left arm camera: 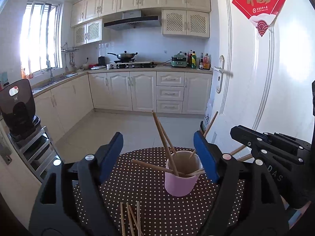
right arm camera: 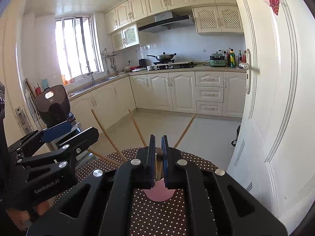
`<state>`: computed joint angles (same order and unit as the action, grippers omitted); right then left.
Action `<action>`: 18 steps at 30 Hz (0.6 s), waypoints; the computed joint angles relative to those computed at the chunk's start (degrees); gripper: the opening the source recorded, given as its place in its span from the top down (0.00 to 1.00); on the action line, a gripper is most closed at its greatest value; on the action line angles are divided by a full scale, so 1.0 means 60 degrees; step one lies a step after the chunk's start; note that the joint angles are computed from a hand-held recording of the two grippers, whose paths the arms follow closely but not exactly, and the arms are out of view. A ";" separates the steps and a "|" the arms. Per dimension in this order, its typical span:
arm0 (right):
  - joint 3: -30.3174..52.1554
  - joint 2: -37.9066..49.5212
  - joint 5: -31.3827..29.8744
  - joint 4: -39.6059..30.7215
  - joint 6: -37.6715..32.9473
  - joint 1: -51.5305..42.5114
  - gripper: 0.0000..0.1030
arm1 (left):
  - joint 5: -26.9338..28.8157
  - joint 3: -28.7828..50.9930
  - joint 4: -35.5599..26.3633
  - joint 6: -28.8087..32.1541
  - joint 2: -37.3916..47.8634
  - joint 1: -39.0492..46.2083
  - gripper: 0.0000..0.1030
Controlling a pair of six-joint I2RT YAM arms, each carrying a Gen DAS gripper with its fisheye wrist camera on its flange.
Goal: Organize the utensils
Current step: 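Lower the chopstick into the pink cup and open the left gripper, then move the left gripper back to the pile and close on another chopstick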
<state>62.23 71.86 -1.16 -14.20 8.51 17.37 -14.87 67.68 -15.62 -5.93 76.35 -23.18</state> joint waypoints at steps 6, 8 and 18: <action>0.0070 -0.0746 0.0328 -0.0641 0.0150 0.0415 0.87 | 0.0031 -0.0306 -0.0529 0.0204 -0.1128 0.0015 0.23; 0.0046 -0.1053 0.0519 -0.0860 0.0176 0.0629 0.87 | 0.0035 -0.0482 -0.0742 0.0216 -0.1619 0.0014 0.21; -0.0163 -0.2237 0.2114 -0.2353 0.0357 0.2837 0.78 | 0.0652 -0.1148 -0.2659 0.0351 -0.3814 0.0432 0.17</action>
<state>61.25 58.44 11.53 -28.32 10.65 34.40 -10.95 60.79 -31.57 -3.83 53.47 -20.59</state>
